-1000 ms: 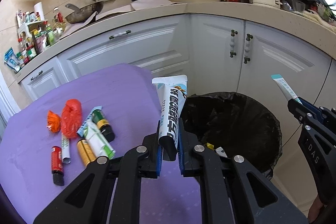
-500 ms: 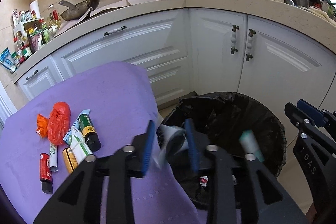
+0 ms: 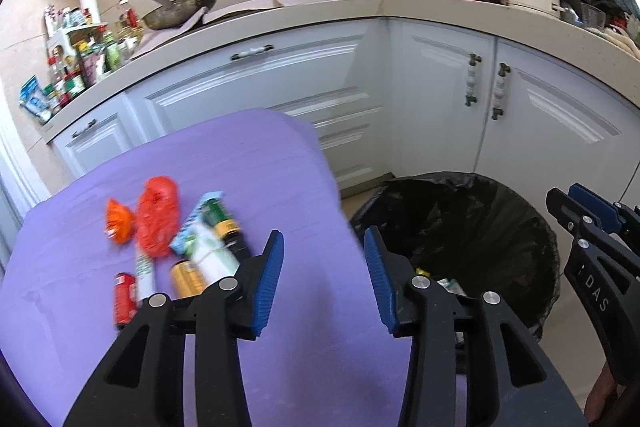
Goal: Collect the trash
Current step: 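Move both open grippers back over the trash on the table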
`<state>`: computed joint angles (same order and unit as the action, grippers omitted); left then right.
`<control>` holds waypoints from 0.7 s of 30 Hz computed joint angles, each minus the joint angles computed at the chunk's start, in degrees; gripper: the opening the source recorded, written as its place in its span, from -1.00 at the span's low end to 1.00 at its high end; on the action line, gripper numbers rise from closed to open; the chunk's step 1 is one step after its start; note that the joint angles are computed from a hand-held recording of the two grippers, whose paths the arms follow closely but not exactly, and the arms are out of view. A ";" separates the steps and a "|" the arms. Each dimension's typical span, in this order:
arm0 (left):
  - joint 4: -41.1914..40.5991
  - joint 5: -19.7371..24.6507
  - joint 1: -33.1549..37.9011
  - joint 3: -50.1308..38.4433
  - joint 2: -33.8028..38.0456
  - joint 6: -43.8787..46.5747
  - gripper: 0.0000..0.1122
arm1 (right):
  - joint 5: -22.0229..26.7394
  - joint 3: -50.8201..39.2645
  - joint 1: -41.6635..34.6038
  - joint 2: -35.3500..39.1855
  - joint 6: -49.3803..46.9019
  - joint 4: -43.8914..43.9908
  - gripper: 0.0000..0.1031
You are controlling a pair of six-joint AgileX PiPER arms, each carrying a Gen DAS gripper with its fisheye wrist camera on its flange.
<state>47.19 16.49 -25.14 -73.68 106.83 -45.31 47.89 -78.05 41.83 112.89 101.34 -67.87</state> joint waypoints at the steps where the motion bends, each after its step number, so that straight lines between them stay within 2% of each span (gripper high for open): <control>1: 1.18 -0.18 0.64 0.96 -0.72 -1.19 -0.24 | -0.18 -0.71 0.31 0.32 -0.52 0.25 -0.52; 12: 8.82 -1.15 10.61 9.04 -6.90 -8.98 -0.11 | -1.41 -16.23 4.83 8.40 -12.43 6.11 -0.49; 15: 9.73 -1.37 13.85 10.36 -7.82 -9.96 -0.08 | -1.28 -21.13 5.86 10.97 -16.39 8.35 -0.23; 21: 9.51 -2.01 19.98 11.46 -7.94 -10.14 -0.02 | -0.15 -33.26 7.25 17.55 -26.97 14.97 -0.20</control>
